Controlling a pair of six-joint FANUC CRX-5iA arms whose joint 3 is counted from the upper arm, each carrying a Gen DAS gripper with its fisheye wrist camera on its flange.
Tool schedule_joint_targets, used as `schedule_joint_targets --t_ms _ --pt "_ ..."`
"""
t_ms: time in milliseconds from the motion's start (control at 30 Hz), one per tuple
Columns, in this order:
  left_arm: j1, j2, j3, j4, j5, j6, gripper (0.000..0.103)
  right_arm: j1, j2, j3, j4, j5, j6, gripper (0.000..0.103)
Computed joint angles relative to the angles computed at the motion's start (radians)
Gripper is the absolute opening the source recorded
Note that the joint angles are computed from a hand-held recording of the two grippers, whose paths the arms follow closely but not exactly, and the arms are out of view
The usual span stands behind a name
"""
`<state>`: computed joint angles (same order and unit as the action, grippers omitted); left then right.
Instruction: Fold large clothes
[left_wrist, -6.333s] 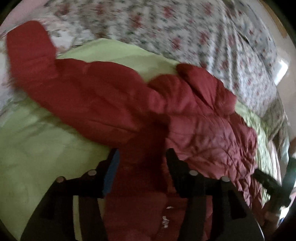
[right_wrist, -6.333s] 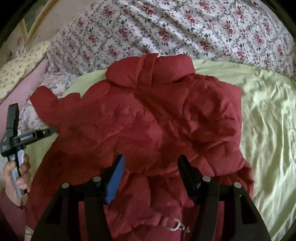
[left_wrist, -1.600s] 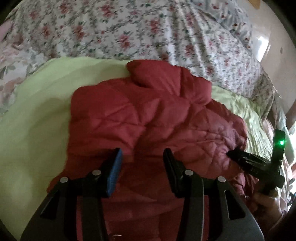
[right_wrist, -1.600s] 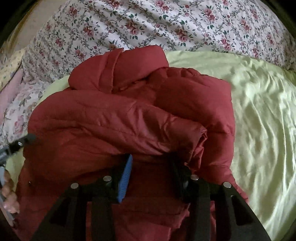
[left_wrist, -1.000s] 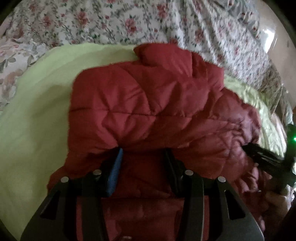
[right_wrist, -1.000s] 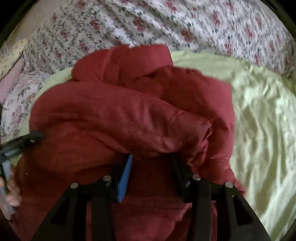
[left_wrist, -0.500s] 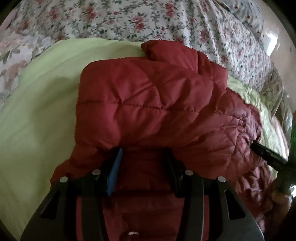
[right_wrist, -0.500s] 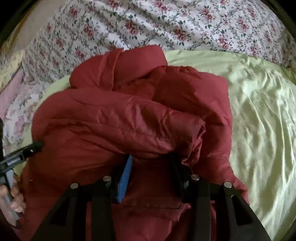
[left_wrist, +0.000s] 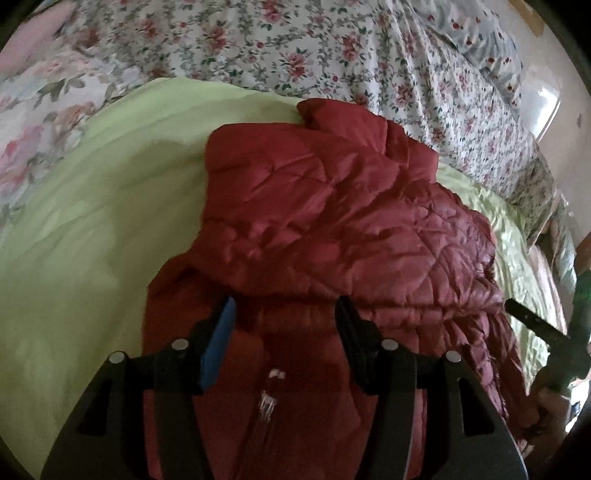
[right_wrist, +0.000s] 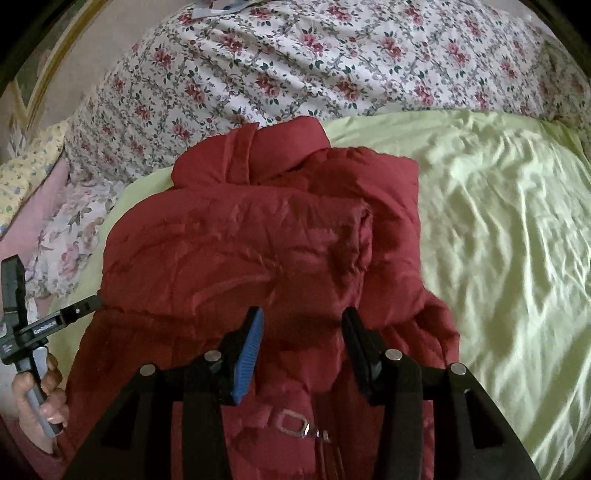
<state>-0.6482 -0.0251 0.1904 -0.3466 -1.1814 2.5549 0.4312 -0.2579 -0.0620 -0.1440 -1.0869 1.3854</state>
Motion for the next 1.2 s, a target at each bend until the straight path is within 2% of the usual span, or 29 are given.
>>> schedule_joint_targets --t_ms 33,133,567,767,867,967,1200 --pt "-0.006 -0.015 -0.011 -0.003 -0.007 0.016 0.055 -0.006 -0.007 -0.002 -0.011 -0.007 0.005 0.047" --pt "-0.022 -0.065 -0.057 -0.010 -0.009 0.056 0.056 -0.033 -0.043 -0.020 -0.040 -0.035 0.021 0.059" --pt "-0.065 -0.186 -0.198 0.021 -0.073 0.156 0.057 -0.170 -0.152 -0.069 -0.098 -0.148 0.051 0.062" --pt "-0.082 -0.223 -0.234 0.050 -0.095 0.152 0.057 -0.233 -0.192 -0.094 -0.099 -0.182 0.047 0.063" --pt "-0.081 -0.252 -0.278 0.091 -0.076 0.152 0.057 -0.261 -0.195 -0.095 -0.114 -0.221 0.057 0.063" --pt "-0.078 -0.280 -0.315 0.125 -0.059 0.149 0.057 -0.272 -0.193 -0.092 -0.122 -0.270 0.059 0.063" --pt "-0.137 -0.285 -0.315 0.111 -0.099 0.168 0.057 -0.255 -0.209 -0.123 -0.110 -0.348 0.065 0.063"
